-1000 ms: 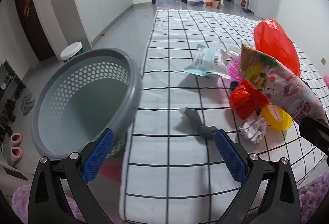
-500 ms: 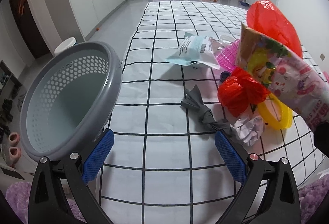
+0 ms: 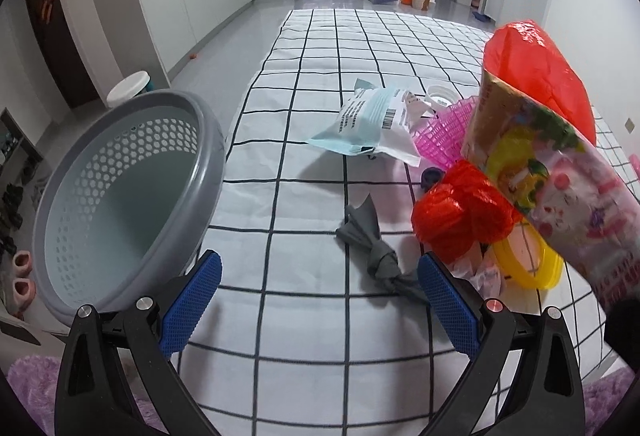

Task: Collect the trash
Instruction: 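Grasp the grey glove with the left gripper while the right gripper holds the pink snack bag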

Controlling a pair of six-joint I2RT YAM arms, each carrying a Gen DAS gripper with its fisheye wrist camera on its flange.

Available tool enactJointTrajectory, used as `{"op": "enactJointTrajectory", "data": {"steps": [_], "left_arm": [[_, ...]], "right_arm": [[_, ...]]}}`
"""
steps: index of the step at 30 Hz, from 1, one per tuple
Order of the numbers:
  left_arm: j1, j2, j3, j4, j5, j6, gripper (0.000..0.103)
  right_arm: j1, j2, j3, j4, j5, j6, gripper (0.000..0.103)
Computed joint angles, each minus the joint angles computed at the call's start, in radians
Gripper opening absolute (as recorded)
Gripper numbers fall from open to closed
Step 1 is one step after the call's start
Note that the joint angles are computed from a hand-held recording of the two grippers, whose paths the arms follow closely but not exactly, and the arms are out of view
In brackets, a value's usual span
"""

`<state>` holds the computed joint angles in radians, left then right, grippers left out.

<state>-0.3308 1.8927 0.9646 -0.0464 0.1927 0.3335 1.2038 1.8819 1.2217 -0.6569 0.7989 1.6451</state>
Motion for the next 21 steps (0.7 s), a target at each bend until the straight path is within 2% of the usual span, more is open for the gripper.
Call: {"op": "enactJointTrajectory", "data": {"steps": [7,12,21], "left_arm": [[-0.022,0.030,0.009,0.023,-0.078,0.006,0.097],[0.005,0.013,-0.019,0.056,-0.095,0.038,0.097],[0.043,0.024,0.012,0.019,-0.060,0.038,0.097]], "right_arm": [[0.004,-0.016,-0.015,-0.007,0.001,0.017,0.019],[0.007,-0.016,-0.004,-0.023,0.007,0.020,0.019],[-0.001,-0.008,0.008,-0.027,0.002,0.007,0.019]]}}
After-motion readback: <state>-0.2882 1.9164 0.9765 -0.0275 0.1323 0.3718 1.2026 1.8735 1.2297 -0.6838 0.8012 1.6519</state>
